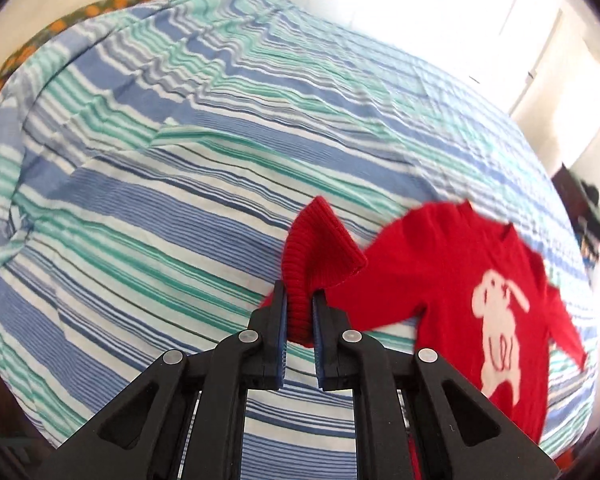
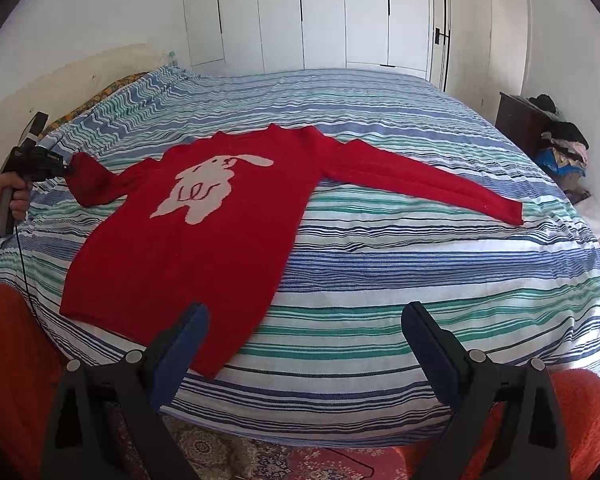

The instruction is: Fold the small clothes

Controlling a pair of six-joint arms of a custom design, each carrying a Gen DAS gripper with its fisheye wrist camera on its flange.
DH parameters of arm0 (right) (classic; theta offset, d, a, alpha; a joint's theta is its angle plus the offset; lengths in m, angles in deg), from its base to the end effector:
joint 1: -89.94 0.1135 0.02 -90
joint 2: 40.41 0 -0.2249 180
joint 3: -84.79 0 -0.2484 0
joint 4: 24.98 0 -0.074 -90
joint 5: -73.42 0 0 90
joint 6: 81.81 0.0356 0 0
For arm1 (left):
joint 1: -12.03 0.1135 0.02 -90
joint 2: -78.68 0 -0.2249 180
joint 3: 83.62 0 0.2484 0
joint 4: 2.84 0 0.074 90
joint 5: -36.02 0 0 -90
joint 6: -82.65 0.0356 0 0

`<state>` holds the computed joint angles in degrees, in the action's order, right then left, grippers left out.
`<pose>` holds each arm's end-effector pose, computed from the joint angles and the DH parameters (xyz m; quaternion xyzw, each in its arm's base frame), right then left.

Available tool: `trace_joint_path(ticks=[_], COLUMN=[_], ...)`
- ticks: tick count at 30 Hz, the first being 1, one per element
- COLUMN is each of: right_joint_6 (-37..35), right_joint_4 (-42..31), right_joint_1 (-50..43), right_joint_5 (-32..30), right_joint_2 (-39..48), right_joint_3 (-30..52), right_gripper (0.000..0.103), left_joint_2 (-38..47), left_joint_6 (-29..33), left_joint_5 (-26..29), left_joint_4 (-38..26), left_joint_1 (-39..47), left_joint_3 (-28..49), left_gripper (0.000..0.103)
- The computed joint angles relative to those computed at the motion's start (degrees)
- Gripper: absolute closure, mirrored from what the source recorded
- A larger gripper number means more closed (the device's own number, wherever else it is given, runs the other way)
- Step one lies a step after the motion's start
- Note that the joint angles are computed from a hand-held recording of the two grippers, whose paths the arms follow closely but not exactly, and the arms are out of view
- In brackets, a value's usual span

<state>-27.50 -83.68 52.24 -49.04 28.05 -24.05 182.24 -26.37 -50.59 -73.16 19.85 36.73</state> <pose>0.2045 -0.1339 0.2481 -0.0656 0.9195 0.0466 0.3848 0.3724 0.0490 0.3158 -0.2113 0.9256 -0.0585 0.3085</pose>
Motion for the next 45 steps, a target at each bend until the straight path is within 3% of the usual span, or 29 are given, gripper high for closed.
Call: trace_joint_path(ticks=[3, 7, 12, 17, 18, 20, 22, 24, 26, 29, 32, 34, 38, 40, 41, 42, 43, 44, 45], right_joint_6=[-0.11, -0.47, -1.44, -2.21, -2.26, -2.25, -2.26, -2.02, -1.41, -1.80, -7.76, -10.41, -9.23, -7.30, -6.21, -4.93, -3.12, -1.53, -1.61], right_joint_4=[0.25, 0.61, 0.83, 0.81, 0.84, 0.96, 0.73, 0.08, -1.02, -6.71, -20.28, -28.46, -32.68, -32.49, -32.11, -31.72, -31.22, -31.29, -32.59], right_joint_1=[1.24, 2.19, 3.89, 5.32, 5.40, 5.49, 5.10, 4.05, 2.29, -0.31, -0.54, 1.24, 4.25, 5.50, 5.91, 6.23, 6.41, 6.50, 6.09], right_joint_5=[0.99, 1.72, 3.62, 4.82, 4.86, 4.97, 4.68, 3.54, 1.79, -2.69, -9.22, -10.58, -13.42, -14.81, -15.66, -16.12, -15.73, -15.22, -15.58], right_joint_2=[-0.80, -2.61, -3.19, -3.41, -3.53, -3.69, -3.41, -2.78, -1.02, 5.62, 17.73, 26.60, 37.78, 41.92, 43.36, 44.47, 45.06, 45.54, 45.80], right_joint_3=[-0.74, -2.00, -2.97, -3.43, -3.50, -3.66, -3.39, -2.51, -0.67, 4.96, 14.33, 20.08, 24.55, 25.22, 25.40, 25.65, 25.87, 26.45, 27.43], right_gripper=[0.007, 0.007, 0.007, 0.007, 0.007, 0.007, 0.007, 0.007, 0.007, 0.007, 0.007, 0.007, 0.008, 0.020, 0.038, 0.073, 0.095, 0.098, 0.098], left_joint_2=[1.10, 0.41, 0.90, 3.91, 4.73, 5.85, 2.61, -6.49, -18.12, -30.44, -31.54, -28.39, -19.21, -17.52, -17.44, -17.53, -17.63, -17.89, -19.99], left_joint_6=[-0.42, -1.44, -2.06, -2.43, -2.84, -3.62, -4.62, -4.68, -4.30, -3.49, -7.87, -12.56, -18.68, -21.18, -21.97, -22.37, -21.87, -22.10, -23.58], left_joint_5=[0.23, 2.00, 0.90, -3.26, -3.96, -6.55, -10.04, -11.76, -9.85, 1.19, 9.28, 9.15, 4.92, 3.34, 3.03, 3.28, 5.97, 9.45, 9.62], left_joint_4=[-0.43, 0.46, 2.91, 2.39, 1.57, -1.12, -2.88, -1.24, -0.18, -2.68, 0.62, 5.20, 10.95, 12.75, 12.92, 12.73, 13.15, 13.26, 13.58], left_joint_1=[7.72, 13.43, 13.65, 11.78, 11.70, 11.65, 11.22, 10.49, 8.25, 0.49, -14.50, -25.00, -34.97, -35.93, -36.05, -36.08, -35.10, -33.79, -33.78], left_joint_3=[0.80, -4.77, -11.41, -12.85, -12.39, -11.13, -13.02, -20.08, -28.42, -36.54, -41.87, -43.54, -42.94, -42.88, -42.83, -42.54, -42.58, -42.73, -43.93], left_gripper=[0.094, 0.095, 0.094, 0.092, 0.089, 0.061, 0.040, 0.038, 0.037, 0.033, 0.033, 0.033, 0.032, 0.029, 0.031, 0.042, 0.098, 0.100, 0.100])
